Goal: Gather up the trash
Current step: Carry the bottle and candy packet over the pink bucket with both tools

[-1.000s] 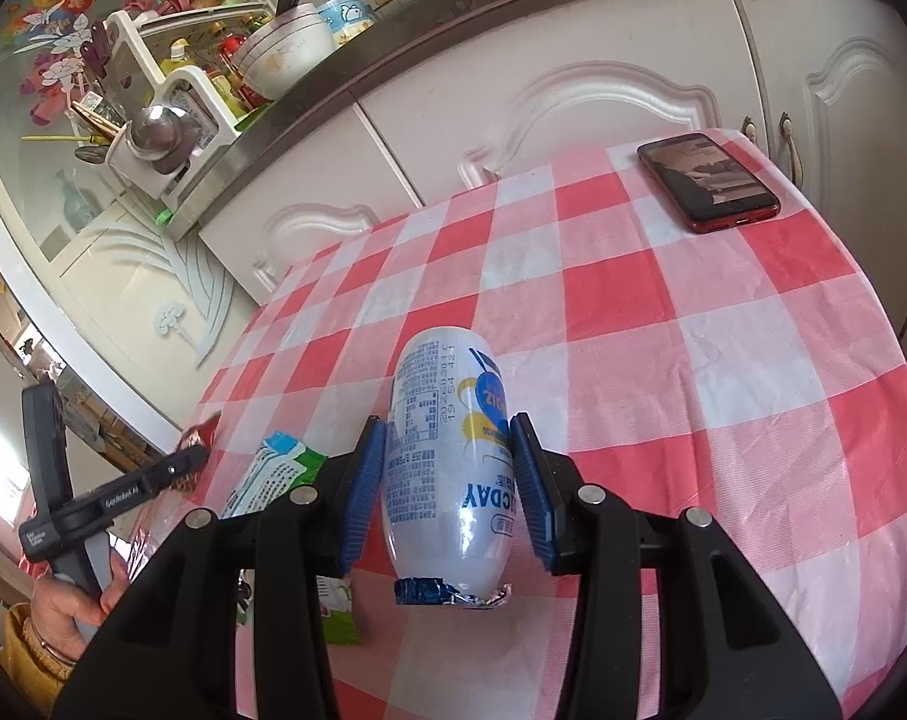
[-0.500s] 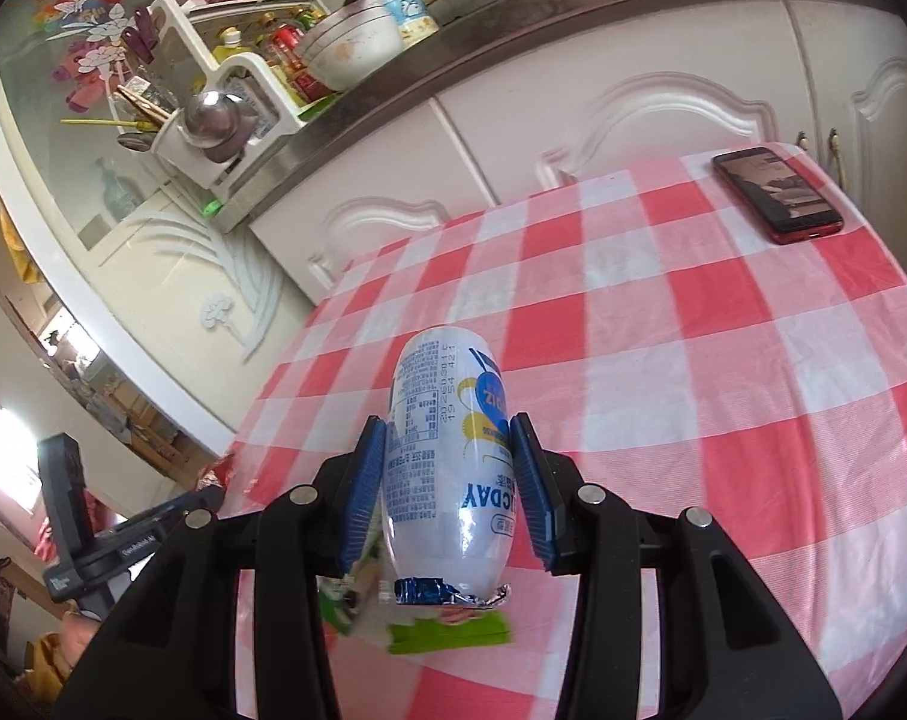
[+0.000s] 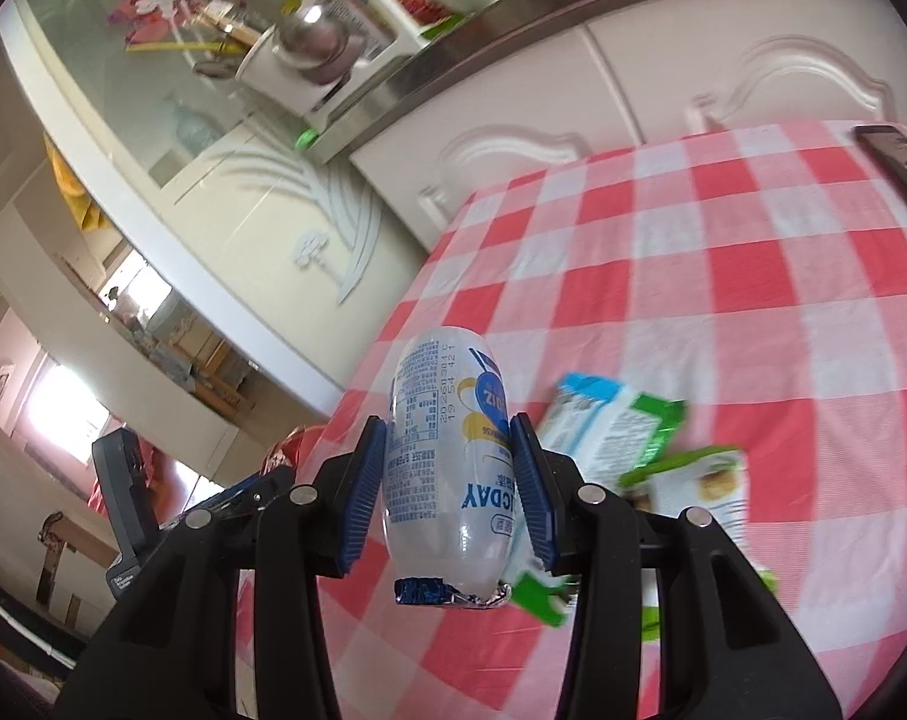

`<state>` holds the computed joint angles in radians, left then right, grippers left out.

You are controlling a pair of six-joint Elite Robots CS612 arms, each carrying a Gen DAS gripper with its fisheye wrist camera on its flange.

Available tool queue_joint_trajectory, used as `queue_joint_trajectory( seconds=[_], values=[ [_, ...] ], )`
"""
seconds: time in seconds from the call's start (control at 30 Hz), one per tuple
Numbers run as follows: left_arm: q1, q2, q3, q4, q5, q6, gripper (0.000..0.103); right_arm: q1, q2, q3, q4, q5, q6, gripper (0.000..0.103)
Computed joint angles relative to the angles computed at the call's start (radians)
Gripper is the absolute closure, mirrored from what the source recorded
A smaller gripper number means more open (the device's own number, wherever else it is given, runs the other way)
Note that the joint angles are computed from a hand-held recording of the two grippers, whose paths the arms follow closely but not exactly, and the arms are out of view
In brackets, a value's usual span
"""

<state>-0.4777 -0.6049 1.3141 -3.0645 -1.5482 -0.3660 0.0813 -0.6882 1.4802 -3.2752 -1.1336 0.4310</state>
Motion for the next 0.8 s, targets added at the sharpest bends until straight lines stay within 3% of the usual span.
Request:
queue_joint_trajectory(
  seconds=[0.4,0.8],
  values=[
    [0.056,-0.028,0.082,-0.032,0.089,-0.102,0.061,0.080,0.063,-0.179,0.224,0.097,-0.149,0.059],
    [0.090,-0.024,0.106,-0.018,0.116,-0.167,0.060,0.151,0.157,-0.400,0.453,0.125,-0.308,0.059]
  ],
)
